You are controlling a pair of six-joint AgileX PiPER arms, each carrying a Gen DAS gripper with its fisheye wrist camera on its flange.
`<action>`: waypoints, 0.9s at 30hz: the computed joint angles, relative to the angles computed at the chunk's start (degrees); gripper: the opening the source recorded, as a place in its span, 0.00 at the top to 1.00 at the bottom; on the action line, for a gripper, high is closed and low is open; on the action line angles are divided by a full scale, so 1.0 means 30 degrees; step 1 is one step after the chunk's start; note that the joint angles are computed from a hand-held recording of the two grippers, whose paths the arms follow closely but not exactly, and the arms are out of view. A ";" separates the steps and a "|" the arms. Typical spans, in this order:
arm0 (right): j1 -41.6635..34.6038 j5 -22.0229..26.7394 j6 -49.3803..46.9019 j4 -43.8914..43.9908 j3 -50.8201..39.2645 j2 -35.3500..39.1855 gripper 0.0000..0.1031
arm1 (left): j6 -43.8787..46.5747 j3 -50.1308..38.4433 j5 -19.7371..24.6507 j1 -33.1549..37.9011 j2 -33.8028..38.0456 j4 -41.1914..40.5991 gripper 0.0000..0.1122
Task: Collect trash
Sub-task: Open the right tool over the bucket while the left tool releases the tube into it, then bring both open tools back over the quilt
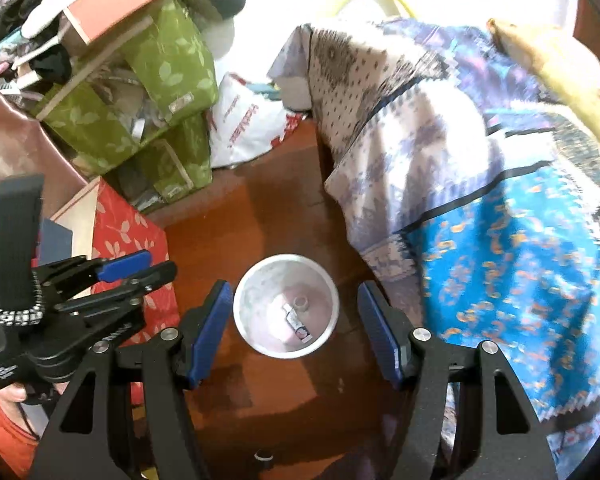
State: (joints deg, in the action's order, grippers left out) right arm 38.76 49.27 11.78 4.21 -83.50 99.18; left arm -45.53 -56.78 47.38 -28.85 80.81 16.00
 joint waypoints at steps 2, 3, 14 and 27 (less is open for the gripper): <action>-0.0007 -0.0042 0.0358 -0.0238 0.0380 -0.0809 0.40 | -0.0621 -0.0538 0.0907 -0.0813 -0.0750 0.0605 0.70; -0.0005 -0.0027 0.0687 -0.0511 0.0598 -0.1347 0.40 | -0.0906 -0.0771 0.1267 -0.1210 -0.1050 0.0872 0.69; -0.0460 0.0728 0.3773 -0.3587 0.2592 -0.7080 0.40 | -0.4212 -0.5784 0.5660 -0.7544 -0.1384 0.4761 0.62; -0.6295 0.2381 0.1305 -0.2992 0.4659 -1.3072 0.40 | -0.3402 -1.4633 0.6504 -1.1313 0.4800 0.5092 0.58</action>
State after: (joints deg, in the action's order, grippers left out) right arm 19.88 56.41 15.70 -4.77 -69.52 59.96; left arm -55.74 -100.68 66.89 -62.78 95.21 31.27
